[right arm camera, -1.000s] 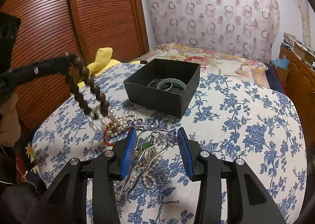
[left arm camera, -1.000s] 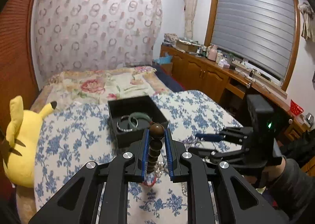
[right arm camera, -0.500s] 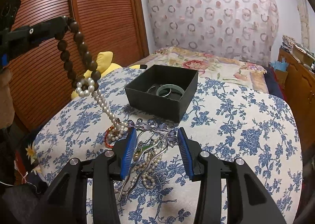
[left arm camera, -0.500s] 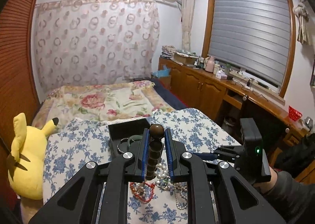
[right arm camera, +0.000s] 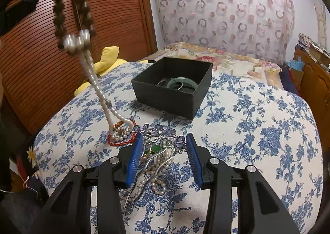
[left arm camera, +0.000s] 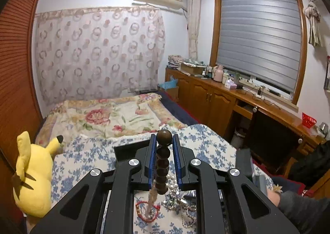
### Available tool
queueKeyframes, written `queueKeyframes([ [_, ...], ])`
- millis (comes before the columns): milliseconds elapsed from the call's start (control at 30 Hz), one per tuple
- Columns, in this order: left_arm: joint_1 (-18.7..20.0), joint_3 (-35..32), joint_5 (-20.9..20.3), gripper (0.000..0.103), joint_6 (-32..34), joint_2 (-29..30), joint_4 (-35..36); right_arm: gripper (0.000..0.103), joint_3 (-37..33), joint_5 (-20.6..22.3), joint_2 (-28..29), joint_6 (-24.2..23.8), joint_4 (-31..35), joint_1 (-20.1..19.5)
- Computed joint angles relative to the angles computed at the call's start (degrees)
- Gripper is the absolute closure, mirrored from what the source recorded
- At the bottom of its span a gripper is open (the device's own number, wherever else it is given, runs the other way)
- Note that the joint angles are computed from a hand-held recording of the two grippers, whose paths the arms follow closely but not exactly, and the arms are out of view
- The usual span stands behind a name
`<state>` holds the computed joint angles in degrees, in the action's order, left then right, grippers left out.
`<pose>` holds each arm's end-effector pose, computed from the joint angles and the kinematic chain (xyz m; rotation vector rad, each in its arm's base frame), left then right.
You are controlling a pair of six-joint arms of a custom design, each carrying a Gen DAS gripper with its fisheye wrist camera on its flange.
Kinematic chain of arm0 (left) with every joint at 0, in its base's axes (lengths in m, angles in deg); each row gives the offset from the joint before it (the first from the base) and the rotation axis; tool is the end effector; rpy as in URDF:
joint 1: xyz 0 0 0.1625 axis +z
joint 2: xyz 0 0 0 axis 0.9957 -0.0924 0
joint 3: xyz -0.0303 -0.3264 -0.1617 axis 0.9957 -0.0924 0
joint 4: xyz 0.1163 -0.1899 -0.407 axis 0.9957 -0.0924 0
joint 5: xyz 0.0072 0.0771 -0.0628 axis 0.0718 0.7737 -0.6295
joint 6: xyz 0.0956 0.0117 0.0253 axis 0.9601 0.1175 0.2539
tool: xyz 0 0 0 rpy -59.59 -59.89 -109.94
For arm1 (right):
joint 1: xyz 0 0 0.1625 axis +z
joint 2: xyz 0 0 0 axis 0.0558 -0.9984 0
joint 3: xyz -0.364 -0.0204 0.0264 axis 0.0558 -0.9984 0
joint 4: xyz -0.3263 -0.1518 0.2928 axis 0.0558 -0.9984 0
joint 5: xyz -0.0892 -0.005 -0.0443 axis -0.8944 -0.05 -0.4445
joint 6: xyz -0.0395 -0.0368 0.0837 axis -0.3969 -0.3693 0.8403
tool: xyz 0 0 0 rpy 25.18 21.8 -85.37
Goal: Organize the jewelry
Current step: 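Lift the bead bracelet high with the left tool, then grasp the pearl necklace with the right tool while the left tool holds the bead bracelet up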
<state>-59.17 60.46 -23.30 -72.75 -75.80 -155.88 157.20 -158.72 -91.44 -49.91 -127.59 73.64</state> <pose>-0.4854 -0.4611 0.0875 0.9667 2.3167 -1.1828 0.0160 -0.5250 0.3184 1.0433 -2.4960 0.7159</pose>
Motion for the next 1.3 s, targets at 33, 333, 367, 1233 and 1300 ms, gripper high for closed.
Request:
queueKeyframes([
  [33, -0.08, -0.32, 0.11, 0.089, 0.23, 0.10, -0.14, 0.057, 0.12, -0.41, 0.31, -0.16, -0.07, -0.03],
  [333, -0.61, -2.15, 1.08, 0.089, 2.24, 0.77, -1.56, 0.057, 0.74, -2.96, 2.02, -1.07, -0.97, -0.54],
  [367, -0.60, -2.17, 1.17, 0.089, 2.27, 0.81, -1.51, 0.057, 0.72, -3.32, 2.23, -1.19, -0.97, -0.53],
  [1233, 0.47, -1.30, 0.18, 0.089, -0.19, -0.83, -1.17, 0.094, -2.93, 5.73, 4.61, -1.94, 4.04, 6.41],
  [1300, 0.65, -1.11, -0.12, 0.089, -0.24, -0.90, -2.22, 0.094, -1.95, 4.05, 3.73, -3.29, 3.89, 6.63],
])
